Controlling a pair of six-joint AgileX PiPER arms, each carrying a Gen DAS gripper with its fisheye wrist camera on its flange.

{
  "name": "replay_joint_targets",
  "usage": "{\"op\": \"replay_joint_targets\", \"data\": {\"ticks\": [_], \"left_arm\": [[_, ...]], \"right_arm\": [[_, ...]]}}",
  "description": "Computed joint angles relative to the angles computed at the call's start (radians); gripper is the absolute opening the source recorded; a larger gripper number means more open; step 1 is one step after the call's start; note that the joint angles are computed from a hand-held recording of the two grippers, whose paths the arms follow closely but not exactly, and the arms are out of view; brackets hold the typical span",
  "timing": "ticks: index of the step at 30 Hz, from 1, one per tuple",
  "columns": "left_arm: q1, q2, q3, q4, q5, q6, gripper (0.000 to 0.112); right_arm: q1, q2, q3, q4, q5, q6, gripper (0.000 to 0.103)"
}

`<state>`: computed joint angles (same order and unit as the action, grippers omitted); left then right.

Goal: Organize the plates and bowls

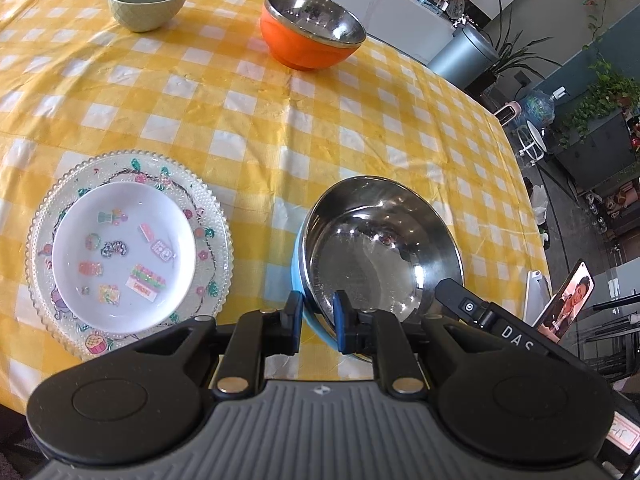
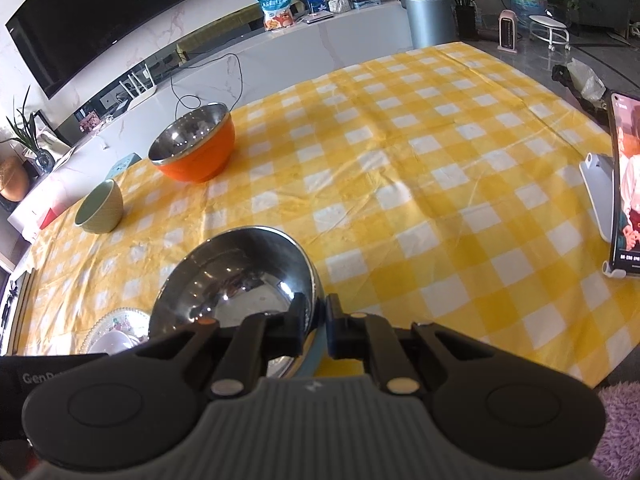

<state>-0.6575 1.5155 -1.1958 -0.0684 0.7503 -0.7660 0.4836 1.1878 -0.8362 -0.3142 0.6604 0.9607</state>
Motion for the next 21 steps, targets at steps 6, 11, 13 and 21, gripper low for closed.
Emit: {"op": "replay_joint_targets", "data": {"ticks": [6, 11, 13, 21], "left_arm": [[-0.007, 0.005, -0.004, 0.012, -0.001, 0.002, 0.017], [0.005, 0.003, 0.002, -0.014, -0.007, 0.032, 0.017], [0.011, 0.003, 0.004, -0.027, -0.010, 0.043, 0.018], [-0.002, -0.003, 0.000, 0.040, -0.006, 0.002, 0.031]], "right_arm": [[0.007, 0.013, 0.003, -0.017, 0.004, 0.013, 0.007], [0.009, 0.019, 0.003, -0.018, 0.004, 0.013, 0.007], [0.010, 0.020, 0.002, -0.019, 0.004, 0.015, 0.007], [0.024, 0.019, 0.010, -0.041, -0.007, 0.021, 0.027]]}}
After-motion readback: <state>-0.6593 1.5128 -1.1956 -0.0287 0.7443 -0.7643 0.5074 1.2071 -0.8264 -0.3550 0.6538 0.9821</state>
